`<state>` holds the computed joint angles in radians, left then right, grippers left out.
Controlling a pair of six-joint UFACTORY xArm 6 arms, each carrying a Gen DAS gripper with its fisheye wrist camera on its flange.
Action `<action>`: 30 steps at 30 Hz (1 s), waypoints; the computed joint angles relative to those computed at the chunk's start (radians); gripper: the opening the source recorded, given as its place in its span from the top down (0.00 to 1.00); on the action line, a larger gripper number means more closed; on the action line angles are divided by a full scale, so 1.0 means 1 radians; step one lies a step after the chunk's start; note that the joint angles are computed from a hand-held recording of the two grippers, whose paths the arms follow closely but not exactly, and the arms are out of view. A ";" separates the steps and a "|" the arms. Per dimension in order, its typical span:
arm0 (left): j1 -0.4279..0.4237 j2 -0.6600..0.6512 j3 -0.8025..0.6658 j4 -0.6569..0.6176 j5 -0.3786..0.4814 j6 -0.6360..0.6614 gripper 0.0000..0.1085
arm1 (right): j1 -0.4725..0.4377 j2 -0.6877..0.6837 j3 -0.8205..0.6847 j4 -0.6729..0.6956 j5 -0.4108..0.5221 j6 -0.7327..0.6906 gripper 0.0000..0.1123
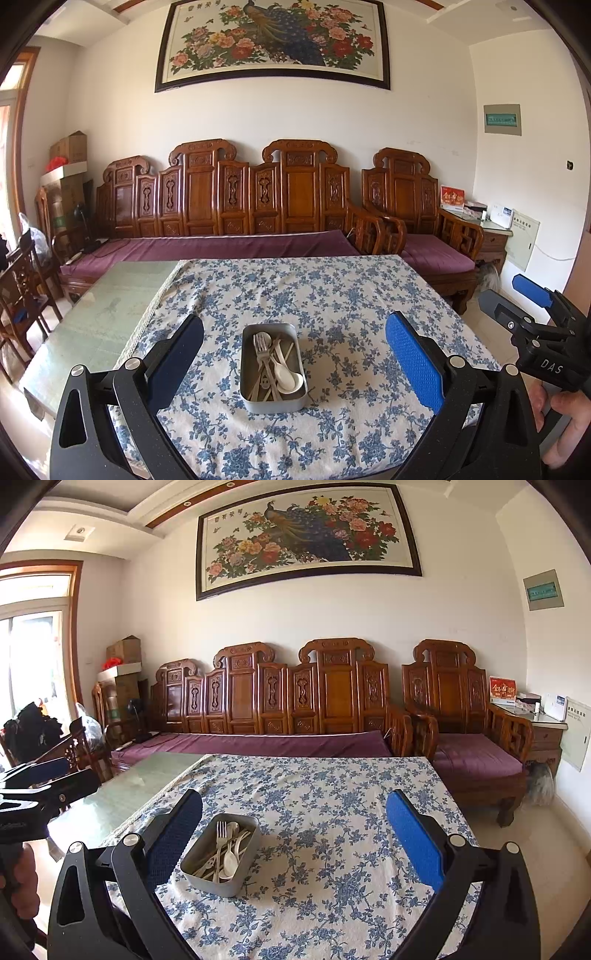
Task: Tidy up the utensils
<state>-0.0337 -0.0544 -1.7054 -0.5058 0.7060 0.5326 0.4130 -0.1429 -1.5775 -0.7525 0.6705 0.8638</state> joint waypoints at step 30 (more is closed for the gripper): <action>-0.003 -0.015 0.026 -0.024 -0.012 0.018 0.12 | 0.001 -0.002 0.008 -0.010 -0.006 0.015 0.11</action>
